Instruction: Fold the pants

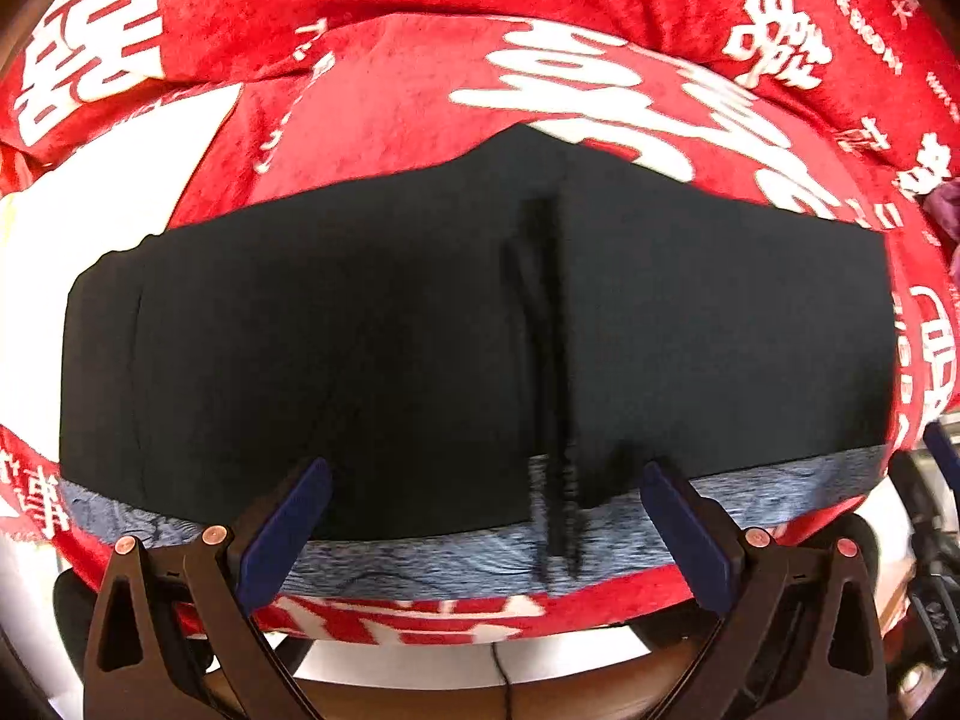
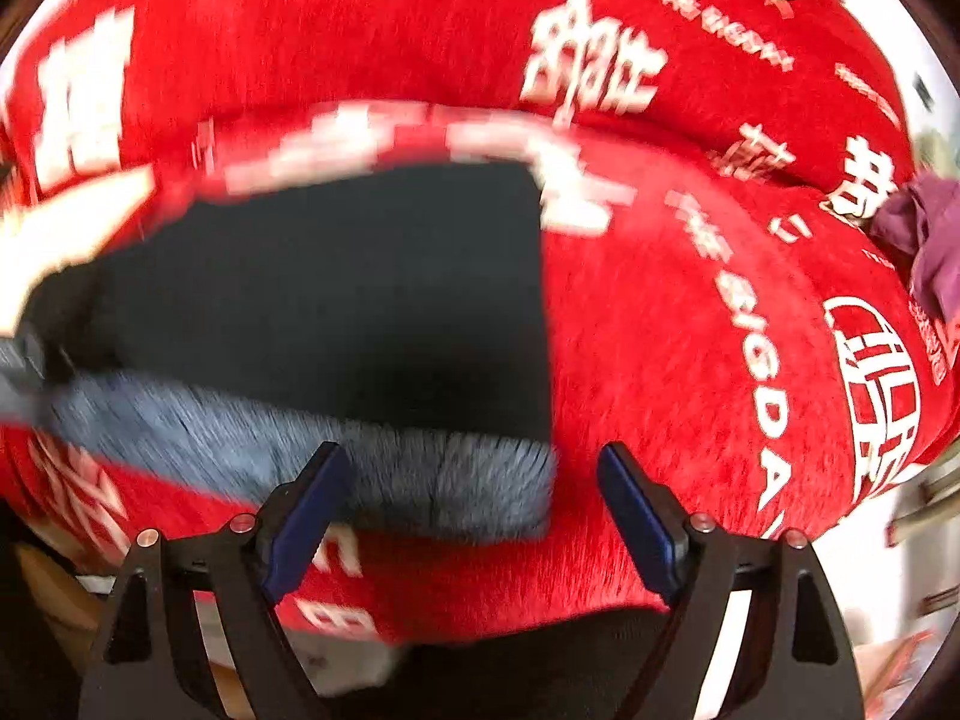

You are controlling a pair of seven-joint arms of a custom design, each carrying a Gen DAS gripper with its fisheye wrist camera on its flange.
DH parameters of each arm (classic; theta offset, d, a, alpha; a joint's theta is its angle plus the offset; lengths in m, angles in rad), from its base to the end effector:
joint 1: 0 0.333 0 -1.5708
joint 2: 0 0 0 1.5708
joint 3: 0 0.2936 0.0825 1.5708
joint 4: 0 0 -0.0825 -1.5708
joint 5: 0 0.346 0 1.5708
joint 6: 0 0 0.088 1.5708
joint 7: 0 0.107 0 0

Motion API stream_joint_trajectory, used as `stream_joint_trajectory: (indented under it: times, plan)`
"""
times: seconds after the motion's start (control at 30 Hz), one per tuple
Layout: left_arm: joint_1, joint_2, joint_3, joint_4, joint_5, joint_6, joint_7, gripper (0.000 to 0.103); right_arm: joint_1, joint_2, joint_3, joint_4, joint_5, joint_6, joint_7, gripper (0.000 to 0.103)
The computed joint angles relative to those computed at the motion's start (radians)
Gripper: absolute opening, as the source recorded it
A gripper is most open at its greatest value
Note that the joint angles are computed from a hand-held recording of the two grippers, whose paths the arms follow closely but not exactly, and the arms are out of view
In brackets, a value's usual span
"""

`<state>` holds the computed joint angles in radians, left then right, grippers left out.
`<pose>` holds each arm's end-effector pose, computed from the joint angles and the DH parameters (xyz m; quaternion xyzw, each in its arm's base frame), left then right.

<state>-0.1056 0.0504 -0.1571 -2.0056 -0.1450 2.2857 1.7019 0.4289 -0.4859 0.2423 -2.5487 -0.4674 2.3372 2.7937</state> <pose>0.5323 -0.1455 0.4501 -0.5843 0.8009 -0.1280 0.0275 0.3124 0.2431 0.4580 -0.5802 0.7690 -0.2200 0.1534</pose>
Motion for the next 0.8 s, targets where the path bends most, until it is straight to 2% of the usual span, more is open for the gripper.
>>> stream_joint_trajectory:
  times: [0.07, 0.13, 0.2, 0.23, 0.27, 0.33, 0.37, 0.43, 0.47, 0.53, 0.6, 0.63, 0.67, 0.7, 0.73, 0.8]
  plan:
    - [-0.009, 0.017, -0.005, 0.000, 0.028, 0.000, -0.020, 0.103, -0.021, -0.034, 0.000, -0.015, -0.045, 0.090, 0.035, 0.088]
    - [-0.012, 0.043, -0.004, 0.001, 0.045, -0.020, -0.035, 0.103, -0.015, -0.024, -0.019, -0.029, -0.045, 0.197, 0.014, 0.088]
    - [-0.006, 0.035, -0.001, -0.017, 0.009, 0.003, -0.014, 0.103, 0.016, 0.028, -0.064, -0.041, 0.017, 0.294, -0.057, 0.088]
    - [-0.005, 0.035, -0.001, -0.015, 0.010, -0.001, -0.008, 0.103, 0.037, 0.072, -0.091, -0.037, 0.076, 0.310, -0.104, 0.088]
    - [-0.004, 0.032, 0.000, -0.019, 0.008, 0.002, -0.004, 0.103, 0.054, 0.124, -0.112, -0.031, 0.138, 0.304, -0.145, 0.088]
    - [-0.002, 0.024, 0.001, -0.033, -0.003, 0.015, 0.005, 0.103, 0.009, 0.139, -0.061, -0.012, 0.092, 0.295, -0.116, 0.090]
    - [-0.002, 0.022, 0.001, -0.038, -0.002, 0.021, 0.002, 0.103, 0.006, 0.138, -0.051, 0.010, 0.094, 0.268, -0.117, 0.090]
    - [-0.006, 0.014, -0.001, -0.051, 0.011, 0.036, -0.012, 0.103, -0.027, 0.126, -0.022, 0.035, 0.029, 0.281, -0.091, 0.090]
    - [-0.006, 0.011, -0.001, -0.055, 0.014, 0.040, -0.015, 0.103, -0.054, 0.132, 0.003, 0.064, -0.033, 0.259, -0.073, 0.091]
    - [-0.004, 0.010, 0.000, -0.057, 0.006, 0.038, -0.009, 0.103, -0.087, 0.202, 0.034, 0.170, -0.133, 0.140, -0.075, 0.093]
    - [-0.003, 0.014, 0.000, -0.050, -0.004, 0.030, -0.003, 0.103, -0.093, 0.309, 0.008, 0.275, -0.165, 0.057, -0.102, 0.093]
    - [-0.001, 0.013, 0.001, -0.049, -0.012, 0.026, 0.002, 0.103, -0.072, 0.348, -0.032, 0.304, -0.148, 0.040, -0.115, 0.093]
    - [0.000, 0.018, 0.001, -0.043, -0.011, 0.021, 0.003, 0.103, -0.086, 0.383, -0.045, 0.327, -0.103, 0.044, -0.141, 0.097]
    - [-0.001, 0.019, 0.001, -0.041, -0.008, 0.021, 0.000, 0.103, -0.088, 0.413, -0.086, 0.325, -0.002, 0.104, -0.192, 0.103]
    - [-0.002, 0.020, 0.001, -0.041, -0.003, 0.022, -0.005, 0.103, -0.087, 0.408, -0.105, 0.304, 0.044, 0.151, -0.194, 0.103]
    - [-0.003, 0.022, 0.001, -0.039, 0.006, 0.024, -0.013, 0.103, -0.086, 0.412, -0.103, 0.294, -0.001, 0.175, -0.119, 0.103]
